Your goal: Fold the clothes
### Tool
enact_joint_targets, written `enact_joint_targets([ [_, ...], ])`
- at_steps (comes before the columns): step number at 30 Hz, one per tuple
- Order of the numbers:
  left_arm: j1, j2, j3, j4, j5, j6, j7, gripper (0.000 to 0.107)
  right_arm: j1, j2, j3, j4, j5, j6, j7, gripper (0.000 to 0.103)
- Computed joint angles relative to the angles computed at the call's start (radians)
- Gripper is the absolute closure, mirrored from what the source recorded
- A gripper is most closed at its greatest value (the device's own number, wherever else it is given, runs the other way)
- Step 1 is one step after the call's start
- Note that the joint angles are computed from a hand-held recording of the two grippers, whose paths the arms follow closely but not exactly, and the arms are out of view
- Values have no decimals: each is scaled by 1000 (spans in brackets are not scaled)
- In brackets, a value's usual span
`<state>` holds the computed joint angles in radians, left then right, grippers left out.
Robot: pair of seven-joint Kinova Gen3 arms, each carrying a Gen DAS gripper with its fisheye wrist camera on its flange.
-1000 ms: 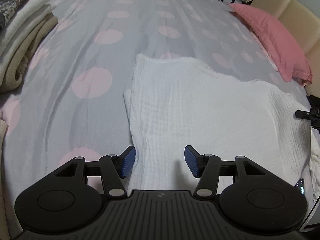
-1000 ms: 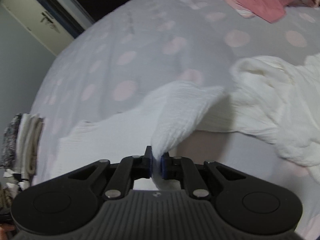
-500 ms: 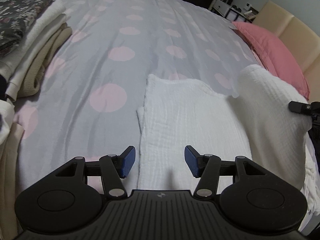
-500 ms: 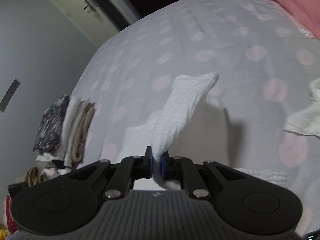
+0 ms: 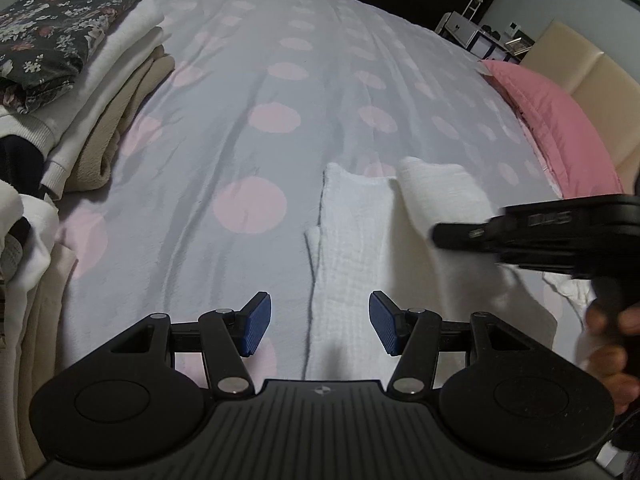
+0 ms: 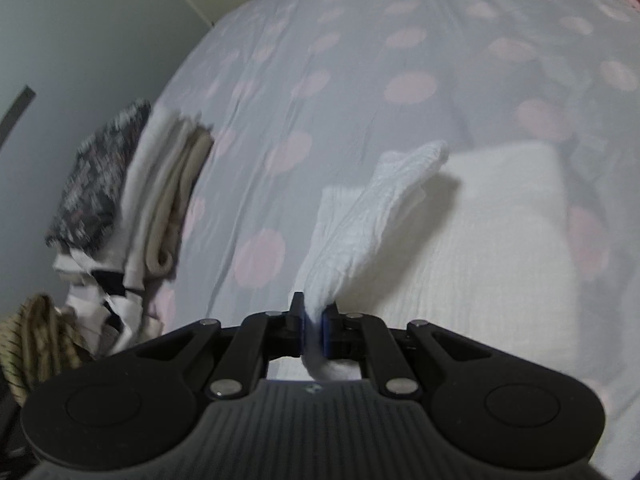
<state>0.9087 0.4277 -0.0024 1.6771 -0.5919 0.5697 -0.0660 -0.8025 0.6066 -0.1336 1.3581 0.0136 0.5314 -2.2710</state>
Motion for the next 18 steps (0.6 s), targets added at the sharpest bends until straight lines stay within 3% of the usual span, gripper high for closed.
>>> enact_joint_targets([
  [3,-7,5,8,-4,10,11,-13,55,-18,47,9,-54,9,47,-8,93],
  [6,-5,1,4,0,9,8,-11,55,-23,64,7,-73,16,68,1,86],
  [8,-1,-1,1,1,4,9,-5,55,-14,50,-5,-52,9,48,13,72],
  [13,4,-4,3,0,-4,18,6,55,-28,-5,2,-16,30,24,34,69],
  [18,11,-13,3,10,-23,17,20,55,-53,-109,39,88,94,-12,12,61],
])
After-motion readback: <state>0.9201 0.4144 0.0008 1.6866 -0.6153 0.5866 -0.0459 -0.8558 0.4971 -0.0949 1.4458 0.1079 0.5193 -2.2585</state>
